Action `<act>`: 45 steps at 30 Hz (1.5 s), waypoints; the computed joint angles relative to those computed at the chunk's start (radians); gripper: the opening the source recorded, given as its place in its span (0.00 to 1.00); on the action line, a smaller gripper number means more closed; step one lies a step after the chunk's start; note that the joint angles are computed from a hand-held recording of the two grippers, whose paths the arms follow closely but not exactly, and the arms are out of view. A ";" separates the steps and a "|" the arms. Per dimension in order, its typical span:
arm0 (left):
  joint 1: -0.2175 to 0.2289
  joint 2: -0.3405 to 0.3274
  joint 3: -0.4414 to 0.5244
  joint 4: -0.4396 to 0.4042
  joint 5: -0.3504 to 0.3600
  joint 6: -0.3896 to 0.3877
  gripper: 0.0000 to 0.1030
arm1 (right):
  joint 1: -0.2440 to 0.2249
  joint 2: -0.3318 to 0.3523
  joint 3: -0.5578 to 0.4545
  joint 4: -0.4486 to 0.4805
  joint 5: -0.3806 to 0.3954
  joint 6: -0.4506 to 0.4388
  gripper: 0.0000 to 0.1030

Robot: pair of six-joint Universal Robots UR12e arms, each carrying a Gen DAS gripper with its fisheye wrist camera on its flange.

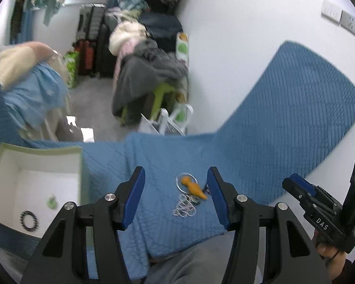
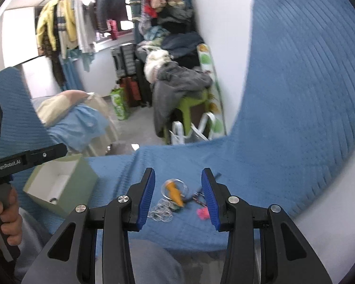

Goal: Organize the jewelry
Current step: 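Grasp the orange gourd pendant with the left tool while the right tool grasps the patterned bangle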

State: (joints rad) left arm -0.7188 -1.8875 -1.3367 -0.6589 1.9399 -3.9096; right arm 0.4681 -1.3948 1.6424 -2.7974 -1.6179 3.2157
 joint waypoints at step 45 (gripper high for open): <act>0.097 -0.297 0.247 -0.203 -0.450 0.007 0.39 | -0.131 0.211 -0.073 0.175 0.075 -0.024 0.06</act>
